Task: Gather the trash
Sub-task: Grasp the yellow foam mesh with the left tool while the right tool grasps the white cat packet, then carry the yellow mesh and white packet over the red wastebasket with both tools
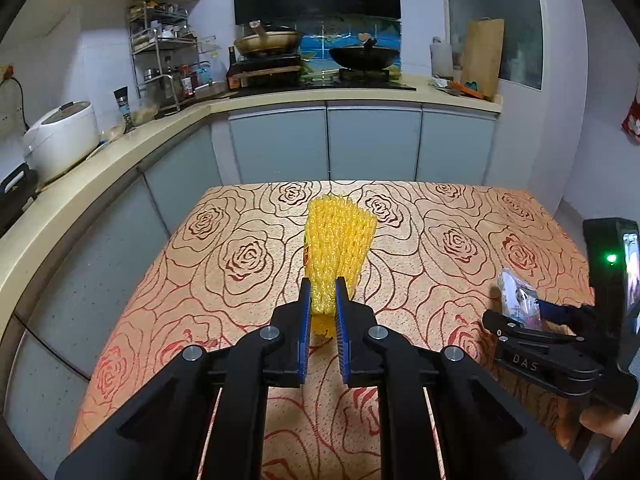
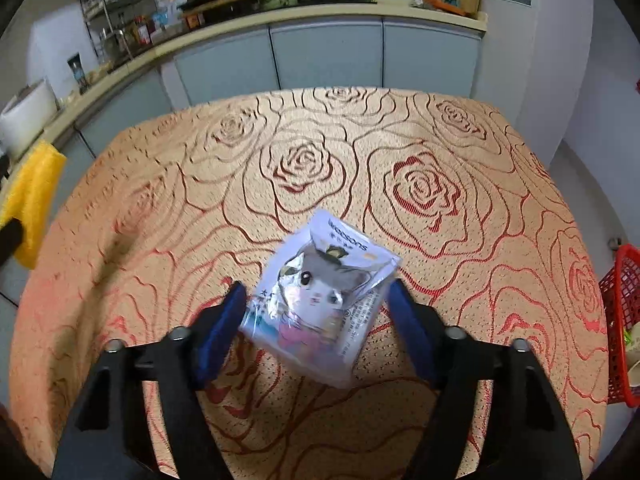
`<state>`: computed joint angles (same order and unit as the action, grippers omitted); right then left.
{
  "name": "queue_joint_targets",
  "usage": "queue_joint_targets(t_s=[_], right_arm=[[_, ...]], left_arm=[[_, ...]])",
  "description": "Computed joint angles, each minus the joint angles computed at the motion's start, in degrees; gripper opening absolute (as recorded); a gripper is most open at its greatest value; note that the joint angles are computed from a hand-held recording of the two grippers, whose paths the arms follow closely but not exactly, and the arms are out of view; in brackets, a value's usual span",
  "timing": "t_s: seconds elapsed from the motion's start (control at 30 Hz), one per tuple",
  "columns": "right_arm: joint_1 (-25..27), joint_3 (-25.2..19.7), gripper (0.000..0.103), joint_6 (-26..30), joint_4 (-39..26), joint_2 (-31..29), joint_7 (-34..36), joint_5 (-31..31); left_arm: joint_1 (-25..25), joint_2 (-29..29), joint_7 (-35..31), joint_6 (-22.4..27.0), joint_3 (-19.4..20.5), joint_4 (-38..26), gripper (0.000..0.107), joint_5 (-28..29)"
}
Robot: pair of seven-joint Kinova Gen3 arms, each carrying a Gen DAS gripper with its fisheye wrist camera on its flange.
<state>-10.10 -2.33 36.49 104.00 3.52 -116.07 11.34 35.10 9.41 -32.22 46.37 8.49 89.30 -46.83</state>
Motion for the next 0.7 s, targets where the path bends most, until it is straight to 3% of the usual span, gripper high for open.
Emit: queue_joint_targets(t_s=[0.13, 0.3, 0.43, 0.7], right_arm=[[-0.9, -0.2, 0.052, -0.4, 1.1, -0.6, -2.1, 3.6], [0.1, -0.2, 0.038, -0.8, 2.1, -1.6, 0.7, 1.7], [1.1, -0.1, 0.036, -1.2, 3.4, -3.2, 3.0, -0.7], [2.2, -2.1, 0.036, -2.4, 6.6, -10.3, 1.3, 2.8]], left_arm=[[0.0, -0.5, 0.6, 0.2, 0.0, 0.6, 0.011, 0.1], [0.1, -0.9, 1.8, 0.4, 0.5, 1.2, 0.011, -0.8], [0.3, -1.3, 2.7, 0.8, 0.9, 1.3, 0.011, -1.6], [1.2, -2.3, 4.5, 2.2, 2.2, 1.3, 0.011, -4.0]])
